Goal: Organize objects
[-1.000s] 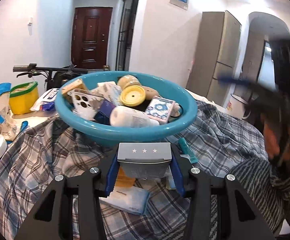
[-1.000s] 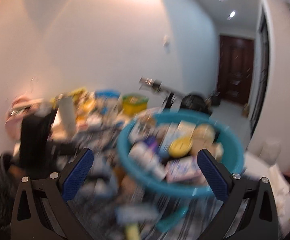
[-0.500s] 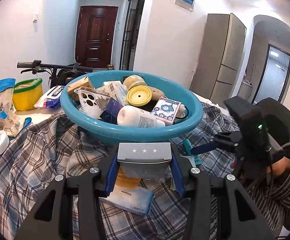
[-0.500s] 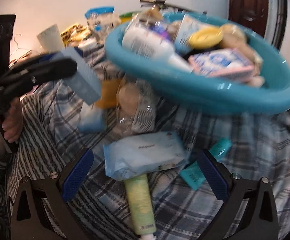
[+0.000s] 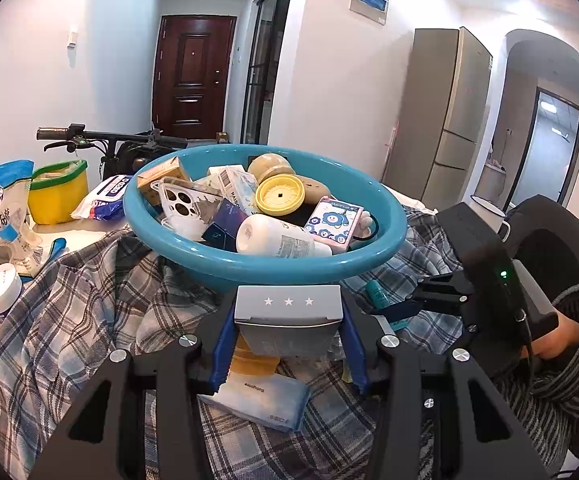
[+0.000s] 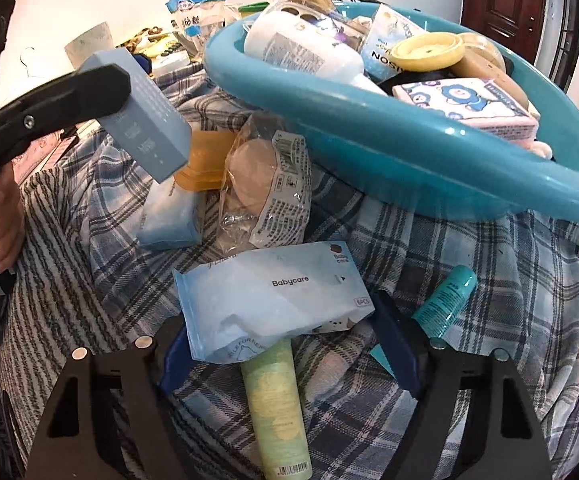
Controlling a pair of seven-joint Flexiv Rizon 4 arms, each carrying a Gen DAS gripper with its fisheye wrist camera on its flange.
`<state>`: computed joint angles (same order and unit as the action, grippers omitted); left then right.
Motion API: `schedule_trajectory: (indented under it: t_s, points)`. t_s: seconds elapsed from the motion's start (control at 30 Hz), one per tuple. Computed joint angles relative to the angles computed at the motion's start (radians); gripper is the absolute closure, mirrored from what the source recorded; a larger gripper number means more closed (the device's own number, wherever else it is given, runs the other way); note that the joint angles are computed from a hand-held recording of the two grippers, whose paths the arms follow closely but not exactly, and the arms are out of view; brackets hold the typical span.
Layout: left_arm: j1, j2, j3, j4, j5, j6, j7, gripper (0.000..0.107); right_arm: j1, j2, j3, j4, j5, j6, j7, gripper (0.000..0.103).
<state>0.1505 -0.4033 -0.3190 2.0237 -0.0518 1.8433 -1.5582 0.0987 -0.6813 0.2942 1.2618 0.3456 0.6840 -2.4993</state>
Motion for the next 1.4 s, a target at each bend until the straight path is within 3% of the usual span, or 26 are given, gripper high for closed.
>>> schedule_trajectory:
  t_s: [0.5, 0.7, 0.8, 1.0, 1.13, 1.3, 1.4]
  points:
    - [-0.011, -0.003, 0.012, -0.003, 0.004, 0.016, -0.007, 0.058, -0.104, 0.141, 0.062, 0.114, 0.193, 0.121, -0.193, 0.025]
    - [-0.027, -0.003, 0.032, -0.007, 0.007, 0.022, -0.02, 0.058, -0.101, 0.2, 0.057, 0.082, 0.308, 0.151, -0.184, 0.025]
    - [-0.064, 0.0, 0.073, -0.008, -0.01, 0.023, -0.024, 0.058, -0.069, 0.195, 0.056, 0.019, 0.341, 0.199, -0.138, 0.025]
    - [-0.076, 0.003, 0.088, -0.005, -0.016, 0.036, -0.038, 0.058, -0.042, 0.168, 0.059, -0.132, 0.383, 0.231, -0.069, 0.025]
    - [-0.078, 0.0, 0.094, -0.007, -0.012, 0.042, -0.04, 0.058, -0.031, 0.096, 0.072, -0.292, 0.415, 0.176, 0.033, 0.025]
    - [-0.079, -0.001, 0.1, -0.005, -0.014, 0.057, -0.053, 0.058, 0.086, 0.018, 0.001, -0.328, 0.288, 0.402, 0.144, 0.025]
    - [-0.071, 0.0, 0.1, 0.001, -0.008, 0.084, -0.074, 0.058, 0.098, -0.032, -0.001, -0.318, 0.239, 0.499, 0.167, 0.025]
